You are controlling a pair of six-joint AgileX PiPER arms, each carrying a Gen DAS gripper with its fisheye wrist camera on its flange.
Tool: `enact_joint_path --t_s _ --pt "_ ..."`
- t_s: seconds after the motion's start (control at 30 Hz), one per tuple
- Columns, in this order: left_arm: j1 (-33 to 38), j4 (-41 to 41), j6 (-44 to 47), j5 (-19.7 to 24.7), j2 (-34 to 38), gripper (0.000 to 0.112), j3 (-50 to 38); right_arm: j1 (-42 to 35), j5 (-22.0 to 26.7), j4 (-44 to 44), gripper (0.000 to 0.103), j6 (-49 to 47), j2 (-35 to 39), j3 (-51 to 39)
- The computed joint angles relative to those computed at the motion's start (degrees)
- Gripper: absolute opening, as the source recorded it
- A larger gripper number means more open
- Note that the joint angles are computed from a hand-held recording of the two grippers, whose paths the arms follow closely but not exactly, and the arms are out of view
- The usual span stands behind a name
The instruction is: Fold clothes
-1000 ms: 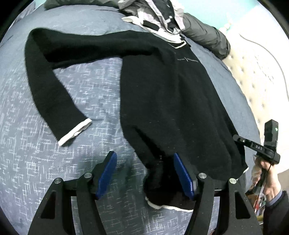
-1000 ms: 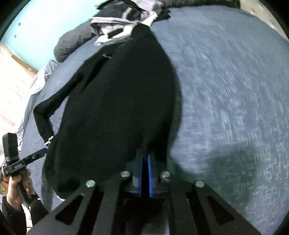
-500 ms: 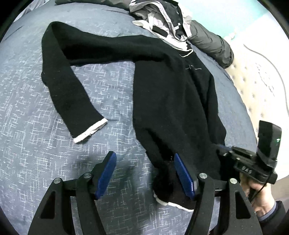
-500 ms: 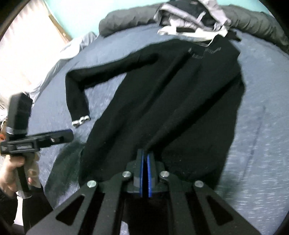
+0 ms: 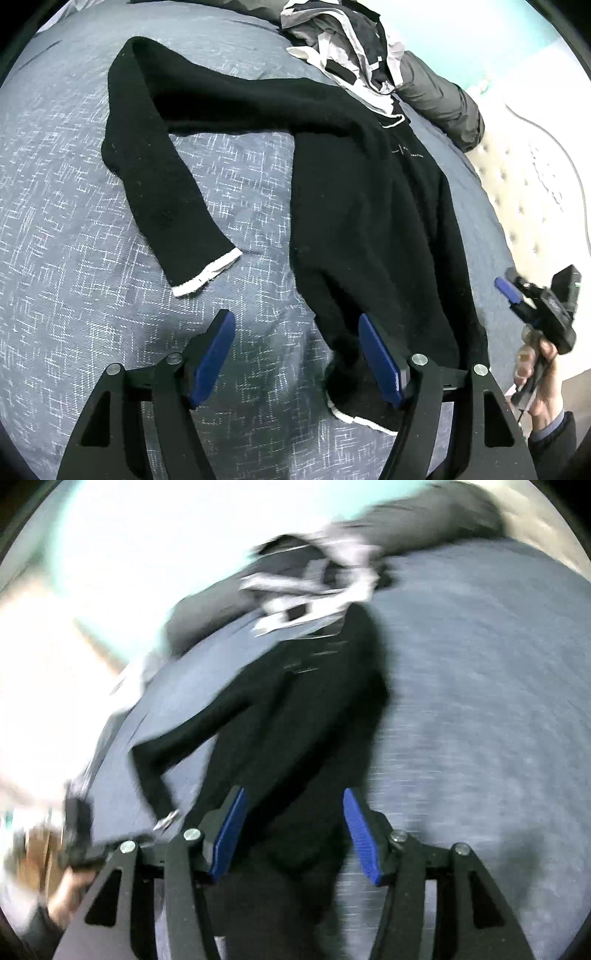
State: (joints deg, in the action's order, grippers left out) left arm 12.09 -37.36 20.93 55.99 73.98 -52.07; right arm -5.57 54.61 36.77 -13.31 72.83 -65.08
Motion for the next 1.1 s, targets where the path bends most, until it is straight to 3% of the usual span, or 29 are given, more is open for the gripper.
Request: enact_joint_path --t_s 0.13,0.4,0.43,0.47,0.57,0.9,1.1 --pt "-0.42 -0.15 -0.33 0.08 0.1 0.074 -0.68 -2.76 1.59 -2.34 0.056 1.7 3.74 1.17" --pt "-0.88 0.16 -0.97 0.44 0.09 0.074 -1.35 4.88 -0.05 -0.21 0.055 1.14 7.73 2.96" --pt "-0.72 0.1 -0.95 0.48 0.04 0.074 -1.34 5.83 -0.15 -0.48 0.051 1.31 8.32 2.65" --pt "-0.5 0.1 -0.91 0.52 0.05 0.074 -1.36 6.76 -0.24 -0.74 0.034 1.47 8.94 2.32" --pt "0.51 0.23 -0.49 0.99 0.05 0.074 -1.53 8.38 -0.58 -1.02 0.01 1.35 9.69 1.45" --pt "2.68 -0.29 0.93 2.48 0.01 0.074 -2.12 2.55 0.68 -1.73 0.007 -0.53 4.35 -2.13" --pt "3.38 -0.35 1.06 2.69 -0.15 0.074 -2.26 -6.88 6.58 -2.26 0.007 -3.13 2.84 -9.75"
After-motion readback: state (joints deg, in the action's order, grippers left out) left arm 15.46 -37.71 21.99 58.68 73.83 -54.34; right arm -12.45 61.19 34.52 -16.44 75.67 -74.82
